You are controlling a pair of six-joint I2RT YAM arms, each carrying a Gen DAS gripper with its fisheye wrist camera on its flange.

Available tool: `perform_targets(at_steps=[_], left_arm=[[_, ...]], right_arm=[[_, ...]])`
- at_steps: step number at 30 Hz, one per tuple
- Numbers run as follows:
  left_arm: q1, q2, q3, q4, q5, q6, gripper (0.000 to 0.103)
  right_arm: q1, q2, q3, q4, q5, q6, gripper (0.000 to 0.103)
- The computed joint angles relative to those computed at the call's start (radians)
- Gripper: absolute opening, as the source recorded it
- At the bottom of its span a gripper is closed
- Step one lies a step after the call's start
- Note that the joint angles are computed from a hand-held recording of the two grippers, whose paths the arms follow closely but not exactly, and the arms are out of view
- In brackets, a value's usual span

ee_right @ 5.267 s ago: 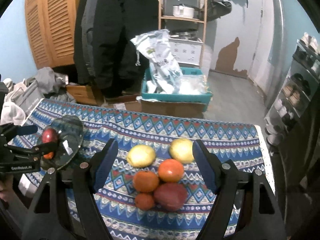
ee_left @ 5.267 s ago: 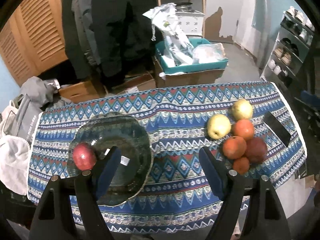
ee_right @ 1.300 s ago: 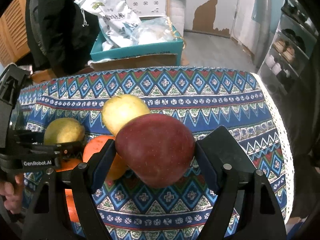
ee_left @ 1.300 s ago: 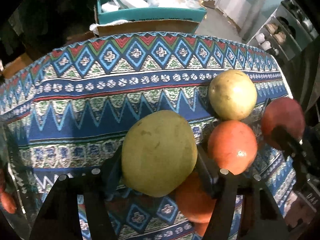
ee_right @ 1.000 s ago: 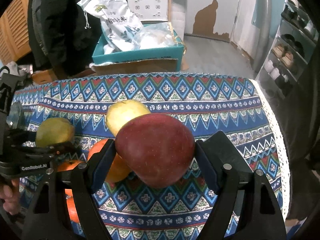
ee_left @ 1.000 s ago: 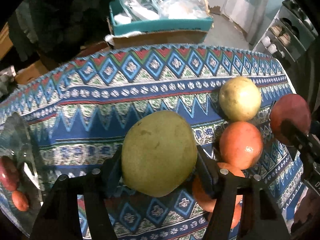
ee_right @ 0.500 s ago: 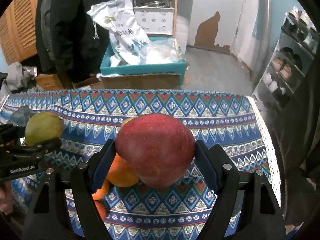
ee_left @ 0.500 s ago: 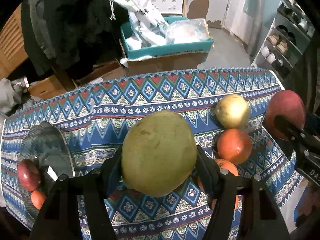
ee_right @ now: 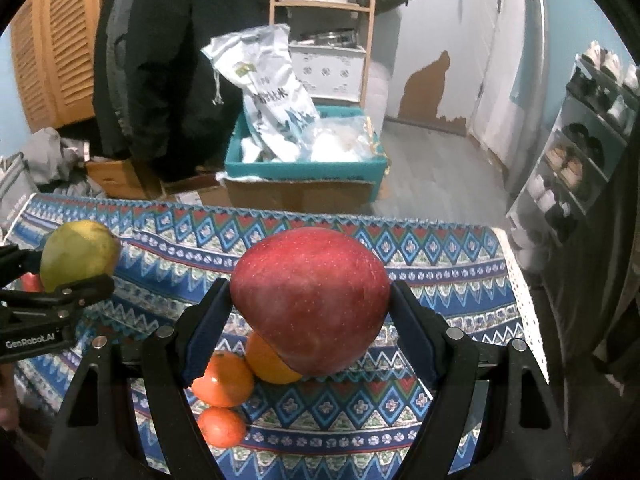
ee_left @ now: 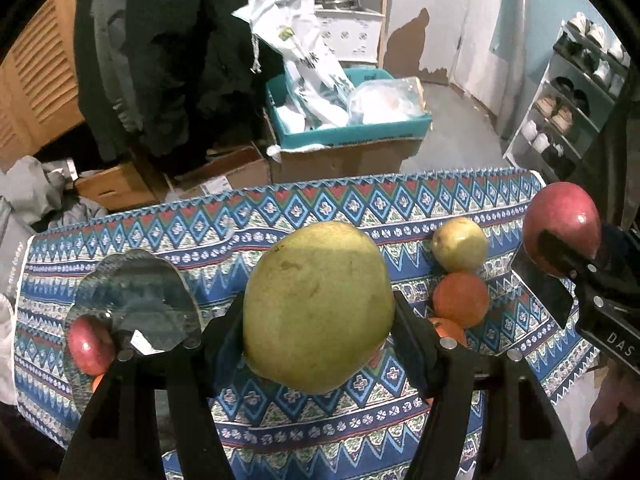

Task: Organize fruits
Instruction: 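Carry the green fruit in the left tool and apple in the right tool over the glass bowl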

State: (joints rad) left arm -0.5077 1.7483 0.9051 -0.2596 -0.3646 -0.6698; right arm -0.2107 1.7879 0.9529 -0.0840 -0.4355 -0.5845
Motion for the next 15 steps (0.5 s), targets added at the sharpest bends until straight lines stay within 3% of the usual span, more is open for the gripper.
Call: perform_targets(at_steps=[15], left_arm=[[0.004, -0.260, -0.131, -0.070, -0.061, -0.012, 0.069]], right_arm=[[0.060, -0.163, -0.066, -0.041, -0.036, 0.025, 0.079]])
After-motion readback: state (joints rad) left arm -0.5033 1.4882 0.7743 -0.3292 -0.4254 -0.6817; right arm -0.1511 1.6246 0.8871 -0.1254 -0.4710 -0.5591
